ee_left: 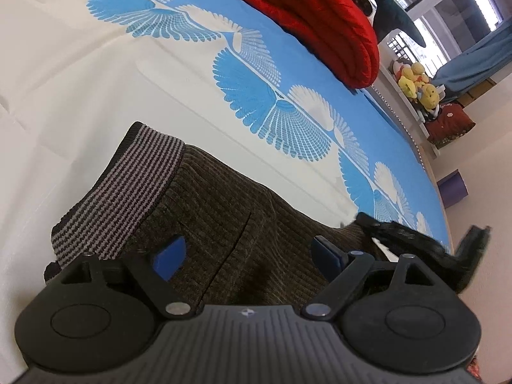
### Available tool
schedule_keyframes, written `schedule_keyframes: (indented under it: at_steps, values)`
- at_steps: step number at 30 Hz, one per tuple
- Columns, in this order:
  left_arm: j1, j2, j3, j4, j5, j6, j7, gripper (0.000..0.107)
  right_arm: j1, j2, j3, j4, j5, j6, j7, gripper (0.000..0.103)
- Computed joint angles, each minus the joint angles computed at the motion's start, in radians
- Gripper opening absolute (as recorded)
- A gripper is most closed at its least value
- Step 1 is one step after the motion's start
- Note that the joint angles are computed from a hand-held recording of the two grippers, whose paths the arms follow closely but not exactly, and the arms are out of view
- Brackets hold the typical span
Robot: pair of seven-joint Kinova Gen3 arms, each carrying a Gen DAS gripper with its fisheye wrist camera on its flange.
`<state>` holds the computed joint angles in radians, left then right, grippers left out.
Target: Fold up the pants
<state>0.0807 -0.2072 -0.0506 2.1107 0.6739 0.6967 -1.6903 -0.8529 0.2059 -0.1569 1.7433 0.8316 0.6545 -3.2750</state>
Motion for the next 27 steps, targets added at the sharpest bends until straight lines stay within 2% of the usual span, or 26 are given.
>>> schedule_keyframes:
  at_steps: [5,7,9,11,13,15,17,18,20,21,22,24,26,27]
  values:
    - [-0.007,-0.003,-0.030,0.010,0.043,0.024,-0.047,0.089,0.075,0.047,-0.117,0.025,0.154,0.035,-0.102,0.012]
    - [-0.015,-0.005,-0.032,0.011,0.052,0.033,-0.049,0.089,0.046,0.037,-0.093,0.025,0.183,0.053,-0.165,0.013]
    - [-0.021,-0.007,-0.034,0.012,0.058,0.038,-0.053,0.089,0.042,-0.017,-0.065,0.030,0.148,0.056,-0.167,0.016]
    - [-0.026,-0.004,-0.037,0.011,0.064,0.044,-0.062,0.089,0.098,-0.076,-0.112,0.028,0.105,0.062,-0.104,0.017]
    - [-0.031,-0.004,-0.032,0.011,0.064,0.044,-0.063,0.089,0.173,-0.097,-0.204,0.018,0.061,0.104,-0.023,0.017]
    - [-0.033,-0.005,-0.019,0.010,0.052,0.036,-0.049,0.089,0.254,-0.088,-0.297,0.001,-0.020,0.133,0.058,0.016]
    - [-0.033,-0.007,-0.004,0.009,0.033,0.024,-0.024,0.089,0.298,-0.028,-0.363,-0.029,-0.070,0.180,0.138,0.013]
    - [-0.031,-0.008,0.003,0.008,0.023,0.017,-0.011,0.089,0.295,0.003,-0.368,-0.031,-0.072,0.200,0.161,0.013]
    - [-0.025,-0.012,0.009,0.008,0.006,0.009,0.008,0.089,0.237,0.015,-0.327,-0.022,-0.025,0.217,0.163,0.011]
    - [-0.021,-0.015,0.006,0.009,0.005,0.007,0.008,0.089,0.216,0.019,-0.308,-0.015,0.007,0.212,0.141,0.011]
    - [-0.016,-0.020,-0.001,0.010,0.009,0.008,0.003,0.089,0.211,0.013,-0.306,-0.013,0.031,0.206,0.104,0.016]
    - [-0.010,-0.043,-0.008,0.021,0.008,-0.010,-0.010,0.089,0.240,-0.026,-0.353,-0.001,0.064,0.184,0.054,0.019]
    - [-0.012,-0.069,-0.004,0.029,-0.022,-0.036,0.002,0.089,0.256,-0.072,-0.387,0.028,0.096,0.114,0.068,0.024]
    - [-0.016,-0.076,0.003,0.027,-0.051,-0.040,0.021,0.089,0.253,-0.078,-0.395,0.030,0.088,0.077,0.097,0.029]
